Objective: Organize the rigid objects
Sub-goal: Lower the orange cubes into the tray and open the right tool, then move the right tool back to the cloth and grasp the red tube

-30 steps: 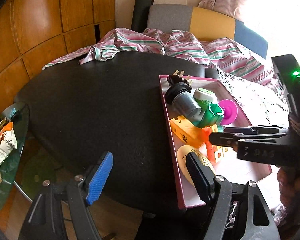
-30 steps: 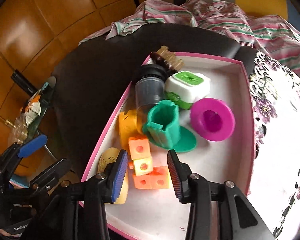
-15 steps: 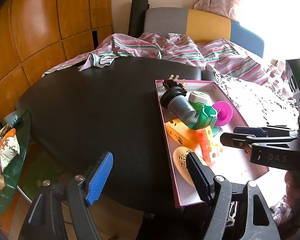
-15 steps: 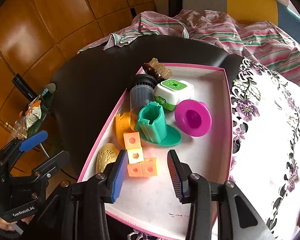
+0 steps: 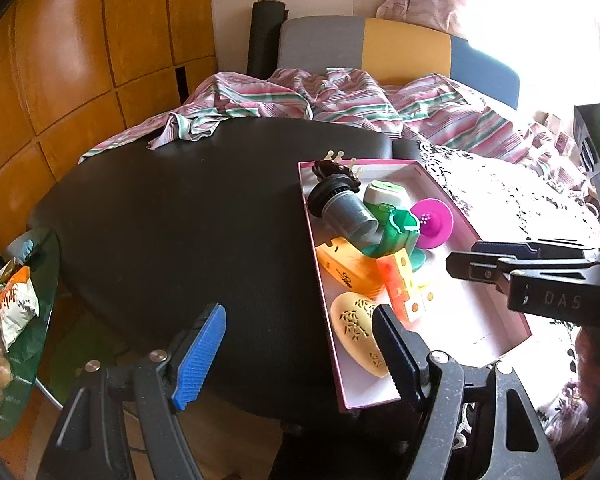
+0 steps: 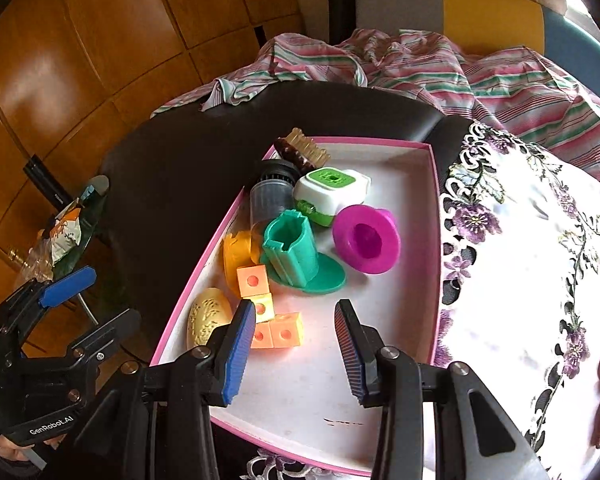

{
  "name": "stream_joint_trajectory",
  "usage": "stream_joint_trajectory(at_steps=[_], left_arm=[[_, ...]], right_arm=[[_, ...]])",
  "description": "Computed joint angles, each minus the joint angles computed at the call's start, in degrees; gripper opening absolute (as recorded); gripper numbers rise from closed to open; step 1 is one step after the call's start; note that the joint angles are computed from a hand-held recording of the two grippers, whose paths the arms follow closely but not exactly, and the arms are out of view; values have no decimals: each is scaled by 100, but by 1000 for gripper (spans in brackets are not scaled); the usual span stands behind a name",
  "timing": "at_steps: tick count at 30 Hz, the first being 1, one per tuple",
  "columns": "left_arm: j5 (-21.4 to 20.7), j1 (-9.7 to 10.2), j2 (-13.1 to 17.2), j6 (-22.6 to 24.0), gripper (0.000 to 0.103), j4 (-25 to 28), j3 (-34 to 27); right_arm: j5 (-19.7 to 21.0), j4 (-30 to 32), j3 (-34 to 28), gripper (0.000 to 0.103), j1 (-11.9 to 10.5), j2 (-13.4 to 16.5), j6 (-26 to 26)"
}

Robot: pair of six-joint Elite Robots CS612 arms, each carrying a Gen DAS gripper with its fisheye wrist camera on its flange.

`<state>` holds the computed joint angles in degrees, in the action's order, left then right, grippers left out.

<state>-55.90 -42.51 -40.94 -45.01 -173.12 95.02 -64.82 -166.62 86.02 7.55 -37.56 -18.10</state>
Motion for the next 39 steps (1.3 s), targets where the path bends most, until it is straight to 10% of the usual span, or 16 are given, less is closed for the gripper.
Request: stream_joint_trajectory(at_steps=[21,39], left_arm=[[-164,-77,127,659,76,-100,-344],[-751,-143,444,1619,76,-198,-1106]], right_arm=[[-671,-447,142,43,-604,-122,966],[-1614,-688,299,44,-1650,-12,3930]])
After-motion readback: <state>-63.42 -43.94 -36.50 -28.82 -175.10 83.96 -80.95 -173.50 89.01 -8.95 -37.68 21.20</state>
